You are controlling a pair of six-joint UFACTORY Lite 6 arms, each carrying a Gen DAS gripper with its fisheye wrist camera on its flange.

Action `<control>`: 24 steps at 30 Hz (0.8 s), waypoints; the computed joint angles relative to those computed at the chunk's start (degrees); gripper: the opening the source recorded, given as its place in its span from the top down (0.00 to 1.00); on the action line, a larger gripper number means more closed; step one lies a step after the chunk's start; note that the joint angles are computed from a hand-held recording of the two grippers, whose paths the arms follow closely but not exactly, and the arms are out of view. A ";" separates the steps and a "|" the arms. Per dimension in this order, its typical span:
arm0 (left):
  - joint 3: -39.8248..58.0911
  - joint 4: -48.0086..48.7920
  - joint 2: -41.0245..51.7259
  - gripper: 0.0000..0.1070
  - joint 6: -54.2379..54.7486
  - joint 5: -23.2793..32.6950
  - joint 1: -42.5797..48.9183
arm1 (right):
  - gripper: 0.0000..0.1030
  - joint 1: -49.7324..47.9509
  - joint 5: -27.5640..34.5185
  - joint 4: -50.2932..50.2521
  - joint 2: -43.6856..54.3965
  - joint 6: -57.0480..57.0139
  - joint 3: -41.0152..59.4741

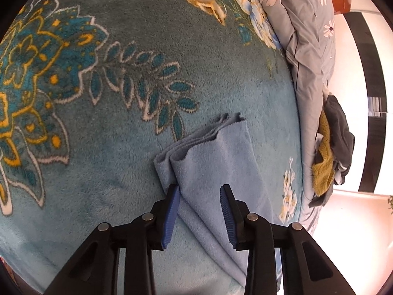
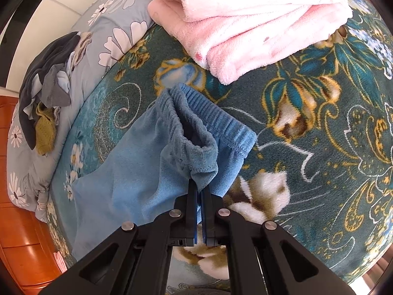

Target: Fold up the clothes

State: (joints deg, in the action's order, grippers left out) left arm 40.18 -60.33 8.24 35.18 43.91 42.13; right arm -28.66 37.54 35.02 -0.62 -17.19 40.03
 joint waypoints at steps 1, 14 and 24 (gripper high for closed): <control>-0.06 0.86 -0.47 0.81 -1.09 -0.92 -0.61 | 0.98 0.10 -0.15 -0.02 -0.06 0.12 -0.05; -0.18 5.39 -13.55 0.98 -1.33 3.30 1.52 | 0.98 -3.59 4.57 4.26 -12.13 -7.60 -2.82; -4.45 6.58 -7.74 0.98 1.05 -0.89 3.81 | 0.98 -2.68 -3.24 4.61 0.95 -7.42 -3.83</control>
State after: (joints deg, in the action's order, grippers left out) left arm 35.72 -53.75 0.50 36.23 43.03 45.95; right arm -31.34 34.30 39.63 0.33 -24.61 36.20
